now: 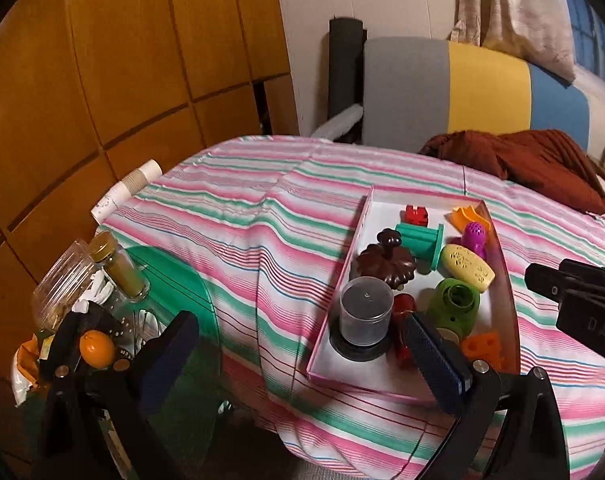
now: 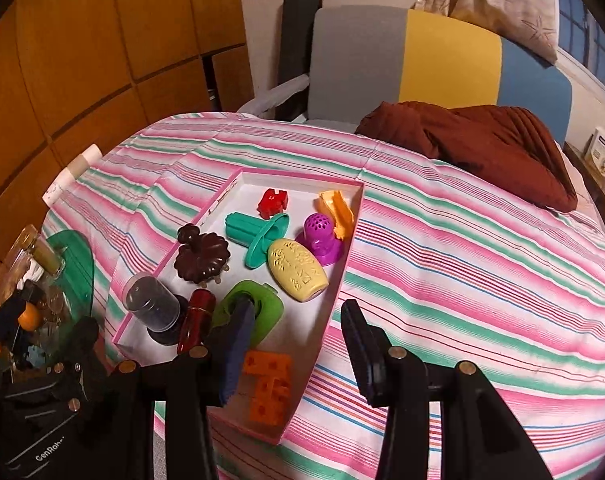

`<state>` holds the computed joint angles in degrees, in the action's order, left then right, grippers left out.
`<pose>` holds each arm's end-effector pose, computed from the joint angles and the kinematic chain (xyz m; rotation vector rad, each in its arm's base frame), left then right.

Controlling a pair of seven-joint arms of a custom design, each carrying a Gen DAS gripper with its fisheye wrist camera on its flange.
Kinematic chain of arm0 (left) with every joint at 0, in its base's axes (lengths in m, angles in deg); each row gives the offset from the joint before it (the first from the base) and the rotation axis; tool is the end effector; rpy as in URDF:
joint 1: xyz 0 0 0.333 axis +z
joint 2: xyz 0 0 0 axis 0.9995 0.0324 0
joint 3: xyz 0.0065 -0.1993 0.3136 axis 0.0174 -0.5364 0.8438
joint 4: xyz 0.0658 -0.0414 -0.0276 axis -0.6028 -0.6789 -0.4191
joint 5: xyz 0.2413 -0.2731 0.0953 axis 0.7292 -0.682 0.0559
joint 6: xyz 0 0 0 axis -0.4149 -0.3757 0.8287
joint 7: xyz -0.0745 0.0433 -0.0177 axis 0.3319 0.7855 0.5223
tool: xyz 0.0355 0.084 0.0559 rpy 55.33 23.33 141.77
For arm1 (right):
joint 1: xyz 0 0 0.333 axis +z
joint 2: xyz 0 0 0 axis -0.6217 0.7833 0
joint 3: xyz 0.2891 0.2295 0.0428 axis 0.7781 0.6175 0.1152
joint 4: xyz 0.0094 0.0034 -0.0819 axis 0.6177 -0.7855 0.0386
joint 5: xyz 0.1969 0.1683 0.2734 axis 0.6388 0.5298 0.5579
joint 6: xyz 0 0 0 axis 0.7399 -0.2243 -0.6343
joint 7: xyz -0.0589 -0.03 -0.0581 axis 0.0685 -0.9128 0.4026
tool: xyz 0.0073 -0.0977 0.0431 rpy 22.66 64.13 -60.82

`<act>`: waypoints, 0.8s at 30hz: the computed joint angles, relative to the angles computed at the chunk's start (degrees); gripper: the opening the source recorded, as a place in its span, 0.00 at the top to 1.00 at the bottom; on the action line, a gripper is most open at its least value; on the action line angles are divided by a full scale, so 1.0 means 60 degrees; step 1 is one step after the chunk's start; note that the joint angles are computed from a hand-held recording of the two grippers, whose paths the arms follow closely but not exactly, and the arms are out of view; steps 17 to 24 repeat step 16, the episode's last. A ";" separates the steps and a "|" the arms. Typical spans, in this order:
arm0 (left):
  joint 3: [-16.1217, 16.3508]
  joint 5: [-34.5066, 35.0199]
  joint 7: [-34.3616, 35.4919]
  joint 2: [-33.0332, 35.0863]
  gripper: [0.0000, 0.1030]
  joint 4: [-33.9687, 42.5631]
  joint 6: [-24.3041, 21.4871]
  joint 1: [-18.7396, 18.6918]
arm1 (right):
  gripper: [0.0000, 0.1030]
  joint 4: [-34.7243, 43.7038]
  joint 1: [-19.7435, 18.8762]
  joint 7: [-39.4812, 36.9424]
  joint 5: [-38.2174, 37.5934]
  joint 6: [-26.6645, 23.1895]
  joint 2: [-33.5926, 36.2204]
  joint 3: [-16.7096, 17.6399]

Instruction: Organize rigid objects

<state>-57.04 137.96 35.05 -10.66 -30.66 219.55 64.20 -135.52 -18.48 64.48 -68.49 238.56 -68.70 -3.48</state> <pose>0.6132 -0.3462 0.4956 -1.6934 1.6889 -0.6290 0.6361 0.1822 0.5102 -1.7956 1.8158 -0.5893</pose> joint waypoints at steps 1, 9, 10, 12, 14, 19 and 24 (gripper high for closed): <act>-0.0061 -0.0163 0.0206 0.0029 0.00 0.0075 0.0020 0.0065 | 0.56 0.0008 0.0068 0.0196 -0.0108 -0.0006 -0.0001 -0.0095; -0.0190 -0.0772 0.0909 0.0221 0.00 0.0542 -0.0049 0.0108 | 0.56 0.0095 0.0058 0.0510 -0.0195 -0.0162 0.0040 -0.0128; -0.0252 -0.1073 0.1081 0.0264 0.00 0.0584 0.0024 0.0177 | 0.56 0.0087 0.0026 0.0489 -0.0162 -0.0152 0.0041 -0.0096; -0.0304 -0.1537 0.1393 0.0323 0.00 0.0643 0.0084 0.0230 | 0.56 0.0074 0.0004 0.0544 -0.0146 -0.0170 0.0040 -0.0100; -0.0130 -0.1411 0.1290 0.0343 0.00 0.0670 0.0025 0.0036 | 0.56 0.0068 -0.0063 0.0485 -0.0058 -0.0177 0.0053 -0.0052; -0.0035 -0.1244 0.1282 0.0392 0.00 0.0745 -0.0103 -0.0109 | 0.56 0.0040 -0.0089 0.0494 -0.0001 -0.0187 0.0055 -0.0050; -0.0035 -0.1244 0.1282 0.0392 0.00 0.0745 -0.0103 -0.0109 | 0.56 0.0040 -0.0089 0.0494 -0.0001 -0.0187 0.0055 -0.0050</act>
